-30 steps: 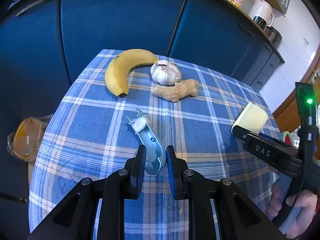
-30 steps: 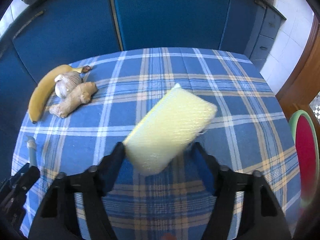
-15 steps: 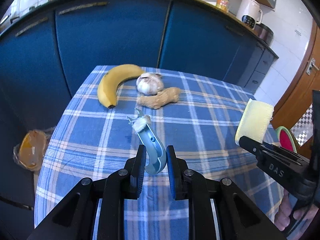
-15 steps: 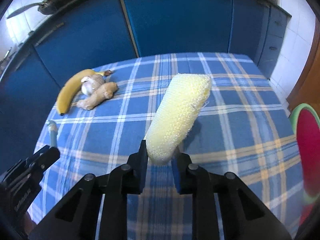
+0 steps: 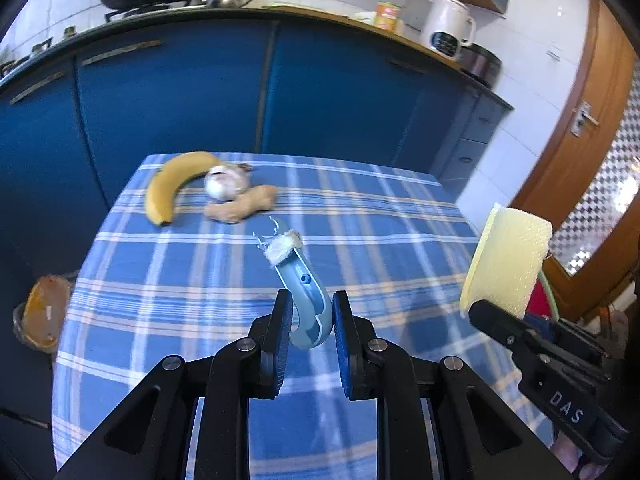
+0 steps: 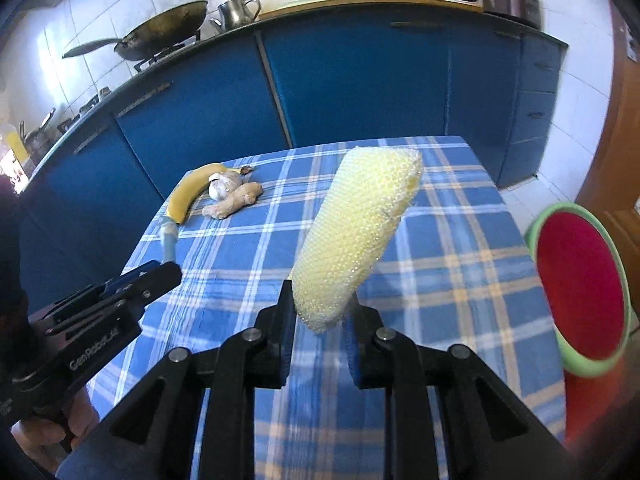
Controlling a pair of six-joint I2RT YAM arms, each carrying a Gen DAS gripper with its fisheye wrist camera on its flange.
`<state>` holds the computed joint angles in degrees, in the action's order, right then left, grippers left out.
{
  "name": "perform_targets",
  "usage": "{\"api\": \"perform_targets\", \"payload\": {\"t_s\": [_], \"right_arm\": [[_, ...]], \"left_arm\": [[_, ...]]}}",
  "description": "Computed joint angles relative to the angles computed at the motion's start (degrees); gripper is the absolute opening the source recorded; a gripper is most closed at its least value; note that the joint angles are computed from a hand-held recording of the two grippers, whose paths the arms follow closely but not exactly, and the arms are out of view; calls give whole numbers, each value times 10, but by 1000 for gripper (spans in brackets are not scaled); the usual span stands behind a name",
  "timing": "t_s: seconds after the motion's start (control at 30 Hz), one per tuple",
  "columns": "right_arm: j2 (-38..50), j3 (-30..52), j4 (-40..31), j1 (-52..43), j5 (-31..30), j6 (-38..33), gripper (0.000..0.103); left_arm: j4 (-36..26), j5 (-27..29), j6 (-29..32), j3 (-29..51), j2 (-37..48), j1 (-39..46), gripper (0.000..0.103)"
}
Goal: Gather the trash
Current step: 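Carry the clip and yellow sponge with both grippers over the bucket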
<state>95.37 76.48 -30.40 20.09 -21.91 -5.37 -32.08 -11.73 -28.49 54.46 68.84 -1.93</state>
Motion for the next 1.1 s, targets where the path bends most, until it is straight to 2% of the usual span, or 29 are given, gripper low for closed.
{"api": "perform_targets", "payload": {"t_s": [0.17,0.47,0.77,1.1], "right_arm": [[-45,-26,-11,-43,-30,-17,24],[-68,-27,-38,-134,-79,-67,24],[-21,16,-57,-232,-118,-95,25],[72,96,-79,-312,-119,-112,25]], "left_arm": [[-14,-30,-20,26,11,-60,21],[-7,-24,-44,77,55,-131,21],[-16,-40,-48,172,154,-186,21],[-13,-26,-25,308,303,-224,21]]}}
